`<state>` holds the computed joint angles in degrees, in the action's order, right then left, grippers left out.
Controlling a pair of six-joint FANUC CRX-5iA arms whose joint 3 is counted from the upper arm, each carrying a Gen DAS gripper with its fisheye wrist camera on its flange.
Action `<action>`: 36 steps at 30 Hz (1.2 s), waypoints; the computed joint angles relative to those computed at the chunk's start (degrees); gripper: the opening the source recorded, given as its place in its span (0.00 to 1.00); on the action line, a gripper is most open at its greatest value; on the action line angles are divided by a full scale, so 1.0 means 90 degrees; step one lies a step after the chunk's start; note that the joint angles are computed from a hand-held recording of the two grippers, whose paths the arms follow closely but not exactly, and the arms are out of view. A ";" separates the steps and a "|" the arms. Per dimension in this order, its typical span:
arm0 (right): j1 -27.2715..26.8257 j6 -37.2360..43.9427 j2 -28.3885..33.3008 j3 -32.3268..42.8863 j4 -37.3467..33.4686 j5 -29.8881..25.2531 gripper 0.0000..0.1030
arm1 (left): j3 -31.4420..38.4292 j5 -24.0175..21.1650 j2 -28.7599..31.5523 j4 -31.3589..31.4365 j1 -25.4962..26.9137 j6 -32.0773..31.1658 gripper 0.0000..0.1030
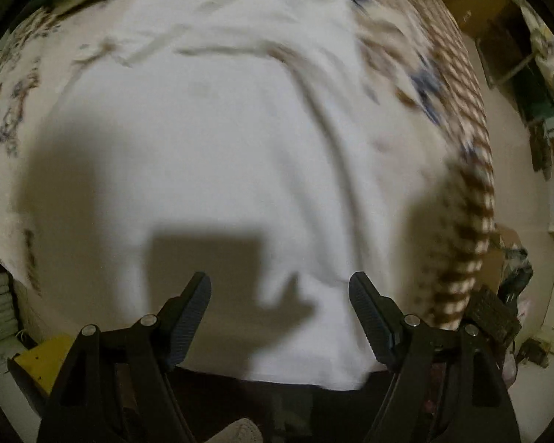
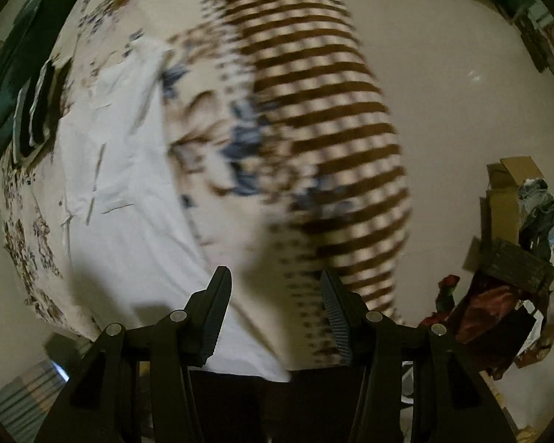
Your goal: Fold small clothes
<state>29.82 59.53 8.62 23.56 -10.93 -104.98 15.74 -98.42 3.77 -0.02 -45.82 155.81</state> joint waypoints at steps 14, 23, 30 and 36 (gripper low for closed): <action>-0.0730 0.1426 0.0912 0.0380 -0.0325 0.0252 0.51 | -0.0622 0.0532 0.0310 -0.0194 -0.0886 0.1133 0.02; -0.0311 0.1840 0.2937 0.3227 -0.1257 0.0221 0.51 | -0.1032 -0.0019 -0.0733 -0.0653 -0.1016 0.2016 0.02; -0.0131 0.0836 0.4924 0.5910 -0.1779 -0.0365 0.51 | -0.1228 -0.0211 -0.1116 -0.0756 -0.0901 0.2105 0.02; -0.0078 -0.0213 0.5914 0.7496 -0.2179 -0.0662 0.15 | -0.1163 -0.0359 -0.1317 -0.0893 -0.0891 0.2202 0.02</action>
